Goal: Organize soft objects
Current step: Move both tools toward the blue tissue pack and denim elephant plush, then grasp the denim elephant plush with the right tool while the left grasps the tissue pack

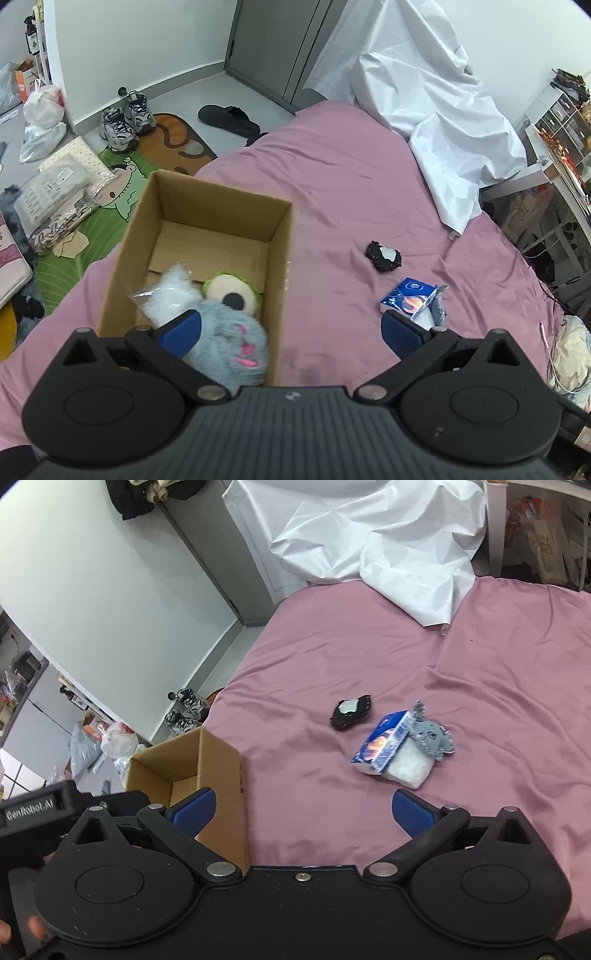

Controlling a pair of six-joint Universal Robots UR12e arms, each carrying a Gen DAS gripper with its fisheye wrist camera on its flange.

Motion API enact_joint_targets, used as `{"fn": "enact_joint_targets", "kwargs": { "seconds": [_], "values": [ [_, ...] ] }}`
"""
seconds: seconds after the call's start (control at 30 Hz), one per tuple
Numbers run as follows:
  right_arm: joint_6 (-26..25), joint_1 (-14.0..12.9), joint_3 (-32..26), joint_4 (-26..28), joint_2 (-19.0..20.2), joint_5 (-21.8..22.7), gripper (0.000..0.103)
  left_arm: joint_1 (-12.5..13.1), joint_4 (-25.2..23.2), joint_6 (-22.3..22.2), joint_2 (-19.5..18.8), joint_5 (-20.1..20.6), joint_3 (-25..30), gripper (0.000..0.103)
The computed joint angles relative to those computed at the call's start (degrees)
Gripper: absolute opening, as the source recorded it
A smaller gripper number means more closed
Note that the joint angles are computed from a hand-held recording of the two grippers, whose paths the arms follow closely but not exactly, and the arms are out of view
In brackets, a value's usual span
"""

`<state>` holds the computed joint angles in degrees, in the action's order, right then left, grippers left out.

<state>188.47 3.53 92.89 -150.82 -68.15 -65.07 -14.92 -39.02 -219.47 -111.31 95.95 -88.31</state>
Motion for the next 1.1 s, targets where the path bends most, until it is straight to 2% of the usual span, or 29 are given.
{"fn": "enact_joint_targets", "kwargs": {
  "seconds": [0.13, 0.4, 0.6, 0.7, 0.87, 1.03, 1.1],
  "values": [
    [1.08, -1.03, 0.22, -0.63, 0.50, 0.12, 0.103, -0.60, -3.52, -0.02, -1.74, -0.39, 2.85, 0.103],
    [4.06, -3.67, 1.15, -3.38, 1.94, 1.40, 0.100, -2.15, -5.72, 2.36, -5.43, 0.30, 7.34, 0.103],
    [8.59, -5.19, 1.65, -7.11, 3.55, 1.76, 0.095, -3.14, -4.63, 5.08, -8.60, -0.03, 10.46, 0.102],
    [10.92, -5.57, 1.52, -8.96, 4.63, 2.09, 0.089, -3.51, -3.83, 5.75, -10.07, 0.42, 11.84, 0.100],
    [17.11, -6.26, 0.97, -13.14, 6.78, 4.04, 0.084, -3.69, -1.18, 5.67, -12.27, -0.35, 13.02, 0.100],
    [19.56, -6.76, -0.58, -12.36, 8.86, 7.18, 0.078, -3.74, 0.61, 4.43, -14.27, -1.30, 13.72, 0.099],
    [20.65, -6.96, -0.95, -11.84, 9.45, 8.54, 0.076, -3.57, 1.69, 4.01, -14.96, -2.92, 13.63, 0.096]
  ]
}}
